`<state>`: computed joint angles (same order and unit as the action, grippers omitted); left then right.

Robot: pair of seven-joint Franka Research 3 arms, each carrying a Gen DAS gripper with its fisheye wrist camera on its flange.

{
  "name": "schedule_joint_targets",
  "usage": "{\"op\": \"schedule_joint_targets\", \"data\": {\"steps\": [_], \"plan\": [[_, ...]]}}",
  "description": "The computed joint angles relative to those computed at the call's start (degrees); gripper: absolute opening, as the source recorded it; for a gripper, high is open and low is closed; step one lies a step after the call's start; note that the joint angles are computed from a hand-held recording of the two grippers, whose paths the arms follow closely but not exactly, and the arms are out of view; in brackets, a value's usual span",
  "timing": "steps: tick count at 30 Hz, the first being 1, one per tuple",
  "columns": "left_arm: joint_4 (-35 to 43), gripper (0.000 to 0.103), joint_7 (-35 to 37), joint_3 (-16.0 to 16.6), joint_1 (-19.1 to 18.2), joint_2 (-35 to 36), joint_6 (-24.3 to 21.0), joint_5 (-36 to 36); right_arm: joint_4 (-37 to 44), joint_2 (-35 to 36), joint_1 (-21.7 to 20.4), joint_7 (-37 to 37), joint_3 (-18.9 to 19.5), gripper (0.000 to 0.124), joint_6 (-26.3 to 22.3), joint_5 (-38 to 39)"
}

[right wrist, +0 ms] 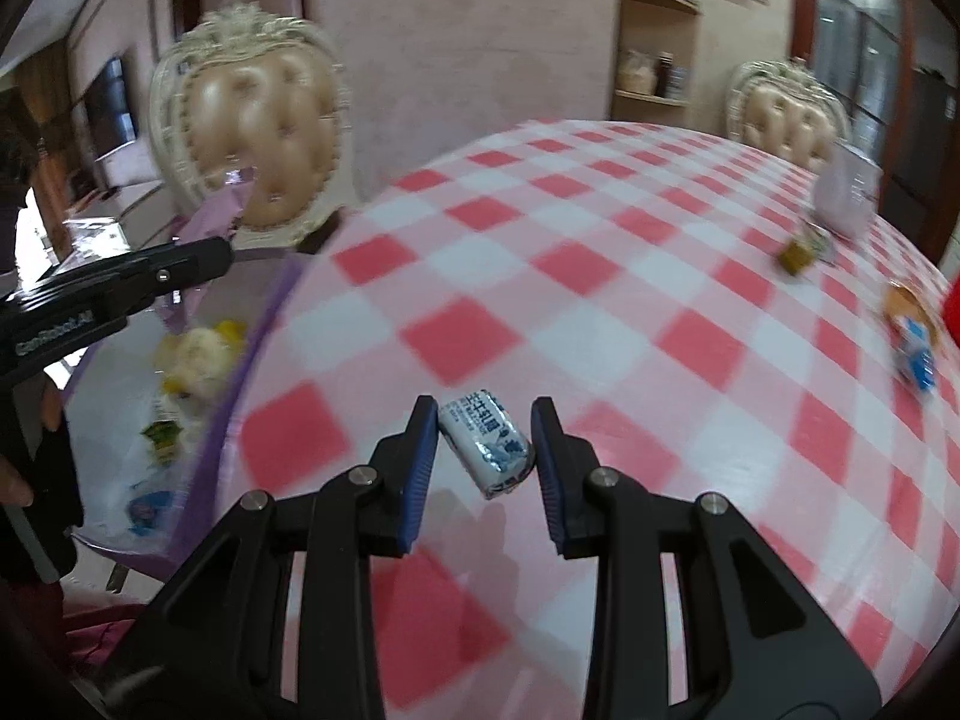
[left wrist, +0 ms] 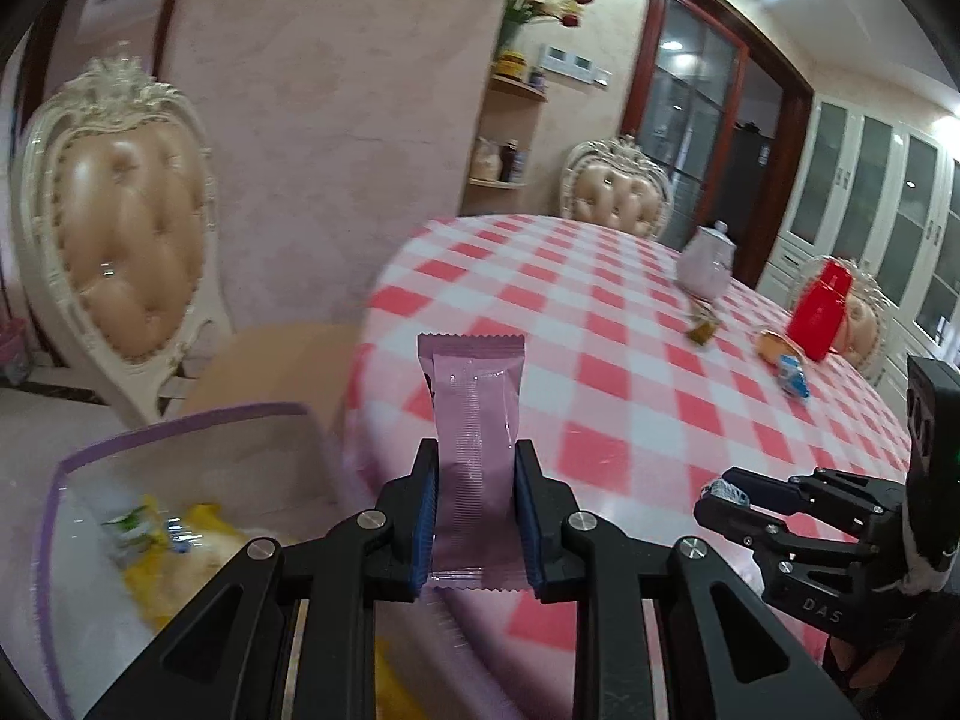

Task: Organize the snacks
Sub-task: 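Carry the pink bar and white carton over the white box, then open both tools to drop the pink bar and carton into the box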

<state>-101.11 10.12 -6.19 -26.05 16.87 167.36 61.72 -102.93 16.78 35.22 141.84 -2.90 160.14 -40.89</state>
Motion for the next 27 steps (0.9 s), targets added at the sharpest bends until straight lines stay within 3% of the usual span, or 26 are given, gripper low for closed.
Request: {"op": "schedule_joint_targets", "data": {"steps": [4,10,17,27], "plan": [[-4.0,0.025,-4.6,1.2,0.6,-3.6,-0.5,4.2,2.7,2.5,0.0,-5.1,1.7,0.036,2.7,3.6],[-9.1,0.025,-9.4,-0.5,4.6,-7.8,-1.5,8.7,6.8,6.7,-0.4,-16.5,5.0,0.036,5.7,14.2],[-11.5,0.025,-10.1,-2.6,8.1,-9.7,-3.6,9.3,11.0,10.5,0.5,-28.4,8.0,0.036,5.4,23.7],[-11.7,0.025,-5.5,-3.8,9.0,-9.5,-8.1,5.6,17.0,15.0,2.9,-40.8,9.5,0.036,3.0,34.0]]}}
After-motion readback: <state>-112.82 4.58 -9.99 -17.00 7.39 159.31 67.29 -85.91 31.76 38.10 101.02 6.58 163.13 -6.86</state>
